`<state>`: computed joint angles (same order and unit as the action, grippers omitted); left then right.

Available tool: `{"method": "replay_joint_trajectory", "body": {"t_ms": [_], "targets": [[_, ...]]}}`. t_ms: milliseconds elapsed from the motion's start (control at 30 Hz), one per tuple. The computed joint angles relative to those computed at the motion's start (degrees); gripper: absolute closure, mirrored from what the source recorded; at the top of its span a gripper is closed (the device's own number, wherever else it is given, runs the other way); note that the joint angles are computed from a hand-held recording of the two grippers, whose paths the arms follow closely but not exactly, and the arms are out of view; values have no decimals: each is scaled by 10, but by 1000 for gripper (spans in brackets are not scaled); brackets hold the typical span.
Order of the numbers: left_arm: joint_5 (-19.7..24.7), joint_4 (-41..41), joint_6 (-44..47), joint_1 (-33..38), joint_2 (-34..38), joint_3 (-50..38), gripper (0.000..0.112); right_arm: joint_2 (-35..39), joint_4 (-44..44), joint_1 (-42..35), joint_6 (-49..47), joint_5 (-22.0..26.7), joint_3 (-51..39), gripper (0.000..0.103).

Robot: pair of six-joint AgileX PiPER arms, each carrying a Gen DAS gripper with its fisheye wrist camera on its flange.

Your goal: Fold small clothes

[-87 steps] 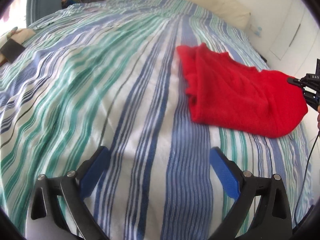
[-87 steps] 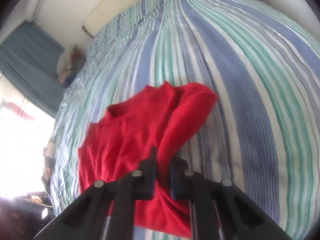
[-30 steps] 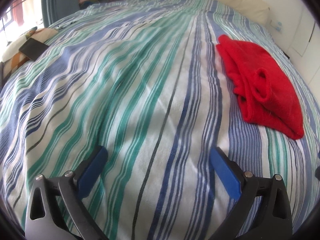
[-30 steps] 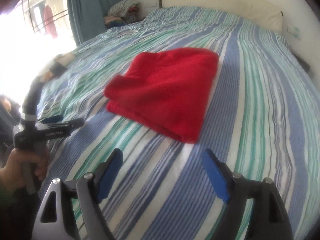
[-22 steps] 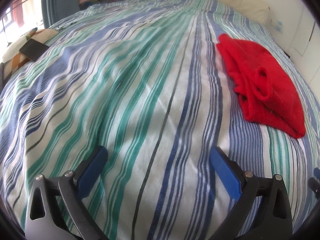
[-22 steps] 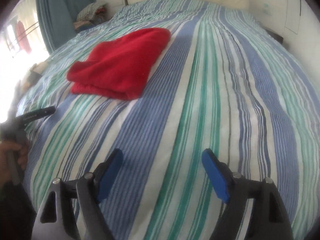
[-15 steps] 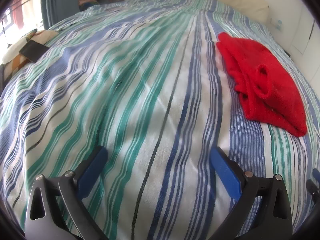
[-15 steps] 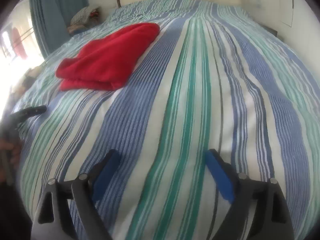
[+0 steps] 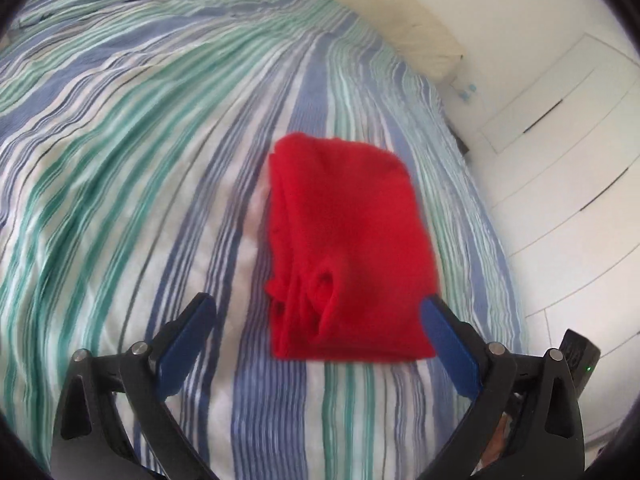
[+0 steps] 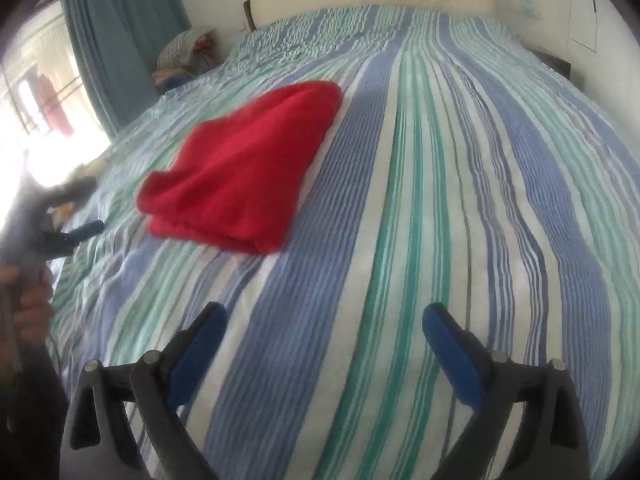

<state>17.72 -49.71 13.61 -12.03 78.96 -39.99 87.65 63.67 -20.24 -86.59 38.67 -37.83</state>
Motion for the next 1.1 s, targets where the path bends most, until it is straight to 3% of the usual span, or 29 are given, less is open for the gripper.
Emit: {"method": "replay_joint_trajectory", "body": {"t_ms": [100, 200, 267, 300, 333, 367, 400, 467, 567, 633, 800, 867, 933, 1000, 1033, 1067, 1100], "targets": [[17, 144, -105, -8, 114, -106, 11, 76, 10, 57, 93, 37, -126, 6], [59, 299, -253, -15, 183, -177, 11, 177, -2, 108, 185, 51, -258, 6], [74, 311, -266, -14, 212, -195, 11, 259, -27, 127, 261, 79, -351, 6], [70, 318, -277, -18, 217, -195, 13, 300, -43, 136, 310, 96, -394, 12], [63, 338, -295, -26, 219, -194, 19, 342, -48, 139, 349, 124, -433, 18], [64, 343, -291, -35, 224, -199, 56, 372, -36, 148, 366, 132, -449, 36], [78, 328, -275, -43, 231, -214, 82, 380, -48, 166, 378, 116, -452, 55], [93, 368, -308, -59, 229, -230, 88, 339, -140, 225, 374, 21, -420, 63], [116, 452, -369, -87, 192, -249, 90, 244, -284, 319, 393, -141, -332, 71], [126, 466, -370, -95, 151, -263, 90, 196, -280, 332, 384, -166, -302, 71], [164, 495, -371, -119, 85, -354, 89, 105, -160, 272, 287, -99, -327, 71], [181, 473, -355, -121, 93, -392, 88, 86, -144, 240, 288, -53, -361, 71], [197, 444, -340, -118, 122, -413, 79, 93, -148, 208, 312, -3, -409, 70], [188, 454, -373, -125, 138, -375, 53, 121, -159, 179, 343, 45, -450, 58], [179, 494, -422, -139, 140, -341, 50, 137, -174, 165, 363, 68, -461, 51], [176, 545, -479, -159, 138, -303, 49, 155, -205, 153, 391, 87, -467, 33], [176, 586, -527, -180, 130, -261, 49, 159, -248, 144, 420, 89, -449, 23]]}}
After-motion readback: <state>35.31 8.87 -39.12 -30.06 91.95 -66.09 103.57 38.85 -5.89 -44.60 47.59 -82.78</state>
